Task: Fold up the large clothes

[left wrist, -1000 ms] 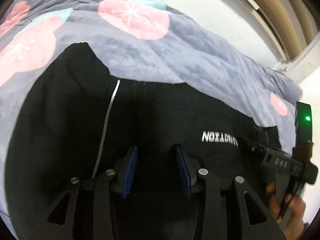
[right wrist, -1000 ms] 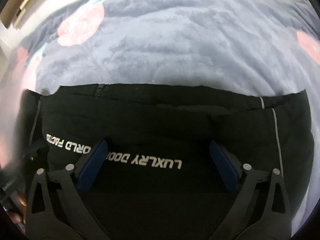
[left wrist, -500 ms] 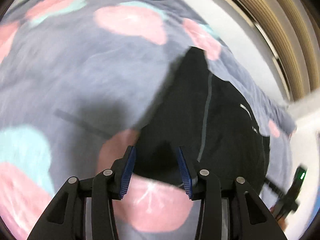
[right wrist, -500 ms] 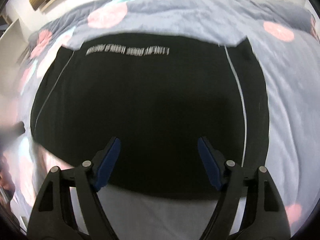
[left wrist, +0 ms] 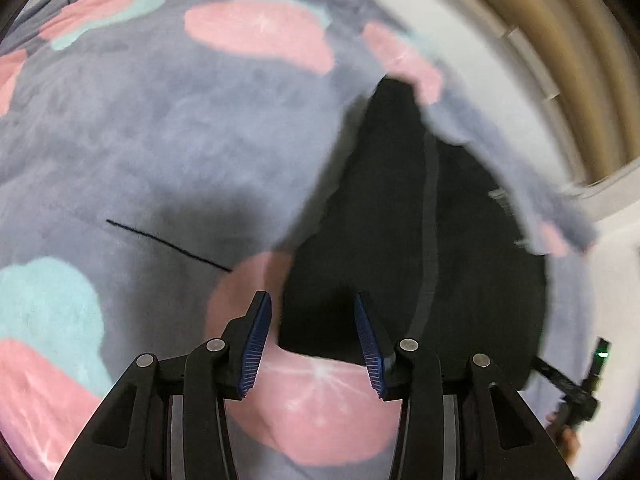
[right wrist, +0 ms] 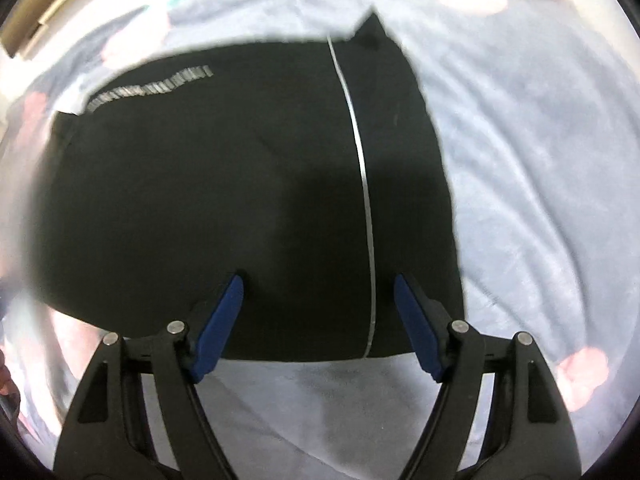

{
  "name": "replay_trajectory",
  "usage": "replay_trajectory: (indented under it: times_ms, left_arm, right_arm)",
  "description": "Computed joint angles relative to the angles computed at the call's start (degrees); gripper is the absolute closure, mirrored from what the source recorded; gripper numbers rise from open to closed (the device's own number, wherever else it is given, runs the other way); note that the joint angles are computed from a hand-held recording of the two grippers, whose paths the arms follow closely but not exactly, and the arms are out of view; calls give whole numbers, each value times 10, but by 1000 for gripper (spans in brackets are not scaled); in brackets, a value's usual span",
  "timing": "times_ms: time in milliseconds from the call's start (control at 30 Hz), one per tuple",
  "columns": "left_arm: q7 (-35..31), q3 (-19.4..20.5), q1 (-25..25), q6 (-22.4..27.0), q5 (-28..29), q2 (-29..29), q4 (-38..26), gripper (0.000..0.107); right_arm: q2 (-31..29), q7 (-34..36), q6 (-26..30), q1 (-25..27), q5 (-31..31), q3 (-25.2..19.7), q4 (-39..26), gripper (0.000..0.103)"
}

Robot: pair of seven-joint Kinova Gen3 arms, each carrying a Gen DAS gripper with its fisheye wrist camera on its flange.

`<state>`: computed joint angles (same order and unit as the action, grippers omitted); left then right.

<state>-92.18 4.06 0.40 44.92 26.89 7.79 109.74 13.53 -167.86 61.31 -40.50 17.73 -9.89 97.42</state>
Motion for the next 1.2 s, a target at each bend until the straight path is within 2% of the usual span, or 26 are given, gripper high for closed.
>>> replay_trajectory:
  times_ms: [133, 200, 300, 367, 433, 533, 600, 667, 767, 833, 900, 1067, 1133, 1200]
  left_arm:
    - [37, 4, 8, 13, -15, 56, -14, 60]
    - [31, 5, -5, 10, 1, 57, -6, 53]
    - [8, 2, -15, 13, 14, 49, -2, 53]
    - [-17, -35, 9, 26, 30, 40, -5, 53]
    - [-54, -56, 9, 40, 61, 30, -2, 54]
    - [-113, -27, -60, 49, 131, 6, 25, 54]
    - [-158, -10, -105, 57, 178, 5, 39, 53]
    - [-184, -25, -109, 82, 196, 20, 25, 52]
    - [-200, -25, -106, 103, 197, 46, -14, 51]
    - [-217, -5, -113, 114, 212, 74, -44, 45]
    - [-197, -2, -95, 115, 208, 98, -77, 44]
    - [-137, 24, -66, 136, 144, 182, -170, 43]
    - [-139, 39, -73, 154, 147, 214, -194, 42]
    - [-148, 54, -85, 163, 165, 240, -207, 38]
  right_arm:
    - [23, 22, -24, 17, -26, 4, 8, 23]
    - [25, 29, -23, 15, -24, 7, 7, 21]
    - [23, 47, -33, 23, -30, 10, 11, 18]
    - [17, 58, -40, 31, -40, 12, 15, 18]
    - [7, 63, -41, 35, -39, 13, 17, 19]
    - [-11, 55, -36, 30, -28, 11, 19, 21]
    - [-25, 30, -17, 22, 1, 14, 21, 20]
    - [-43, 24, -28, 37, 6, 14, 35, 20]
    - [-60, 59, -51, 86, -10, 23, 46, 19]
    - [-60, 94, -73, 120, -22, 31, 48, 18]
    - [-51, 135, -96, 149, -49, 41, 46, 17]
    - [-21, 232, -180, 220, -143, 47, 64, 16]
    - [-13, 275, -226, 263, -190, 28, 82, 13]
    - [-10, 313, -270, 316, -236, -12, 105, 7]
